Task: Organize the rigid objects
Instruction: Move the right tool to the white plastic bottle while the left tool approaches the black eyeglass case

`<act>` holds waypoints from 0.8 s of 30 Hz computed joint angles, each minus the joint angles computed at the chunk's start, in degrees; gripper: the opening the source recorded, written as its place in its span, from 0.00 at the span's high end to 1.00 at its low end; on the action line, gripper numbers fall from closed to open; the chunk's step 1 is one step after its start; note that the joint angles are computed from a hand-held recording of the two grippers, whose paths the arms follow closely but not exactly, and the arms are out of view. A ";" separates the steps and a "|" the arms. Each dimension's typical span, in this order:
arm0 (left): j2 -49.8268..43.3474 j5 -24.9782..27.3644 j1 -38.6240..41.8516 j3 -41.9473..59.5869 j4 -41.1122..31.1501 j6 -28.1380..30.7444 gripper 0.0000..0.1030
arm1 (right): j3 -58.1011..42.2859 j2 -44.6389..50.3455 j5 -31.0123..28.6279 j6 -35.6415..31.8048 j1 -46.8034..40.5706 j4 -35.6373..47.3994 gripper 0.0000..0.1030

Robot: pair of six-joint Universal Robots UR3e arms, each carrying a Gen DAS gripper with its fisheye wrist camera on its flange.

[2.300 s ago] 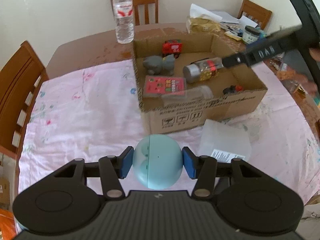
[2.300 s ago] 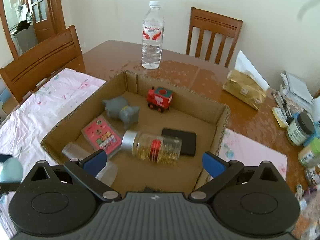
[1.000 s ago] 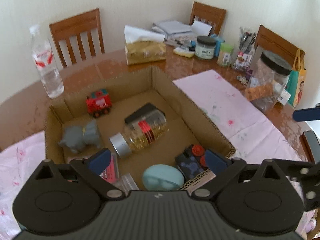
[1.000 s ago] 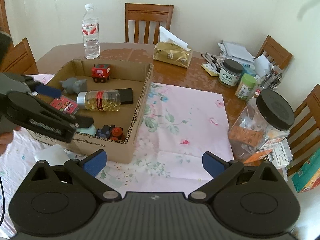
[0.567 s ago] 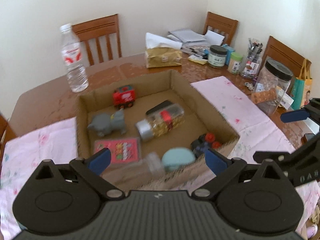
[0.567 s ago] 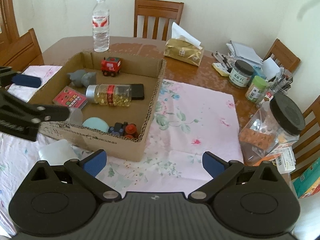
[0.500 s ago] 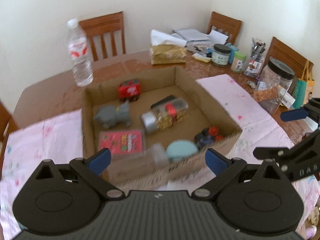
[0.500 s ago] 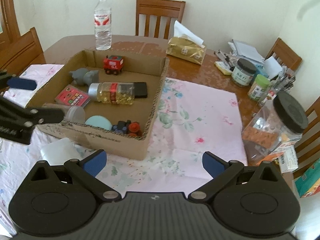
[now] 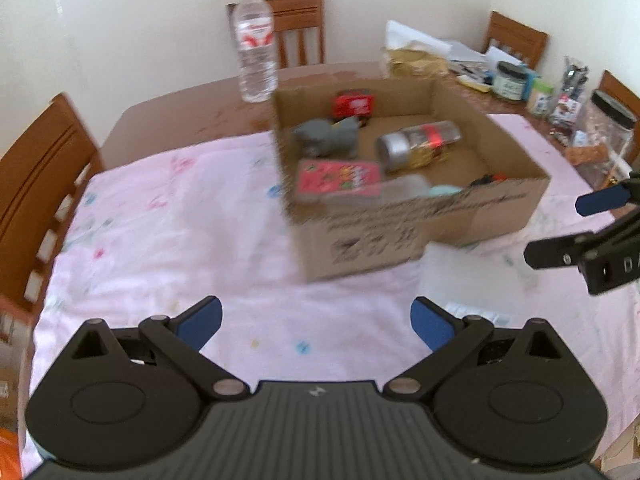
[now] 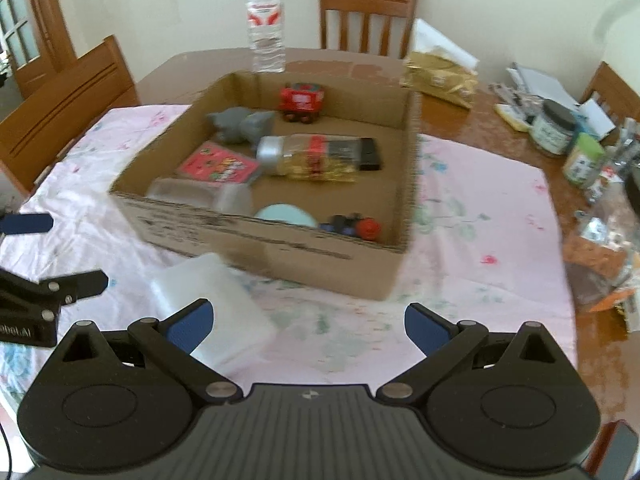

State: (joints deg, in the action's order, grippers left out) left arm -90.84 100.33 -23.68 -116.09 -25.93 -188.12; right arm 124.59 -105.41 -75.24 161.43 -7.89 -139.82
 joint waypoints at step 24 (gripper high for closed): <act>10.35 -4.22 5.03 -15.15 4.34 0.74 0.03 | -7.35 16.18 -18.63 23.50 17.89 -4.79 0.00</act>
State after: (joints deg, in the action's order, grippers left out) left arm -80.49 96.11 -18.66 -131.23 -21.59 -187.38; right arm 117.24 -89.23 -93.87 184.93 10.00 -144.61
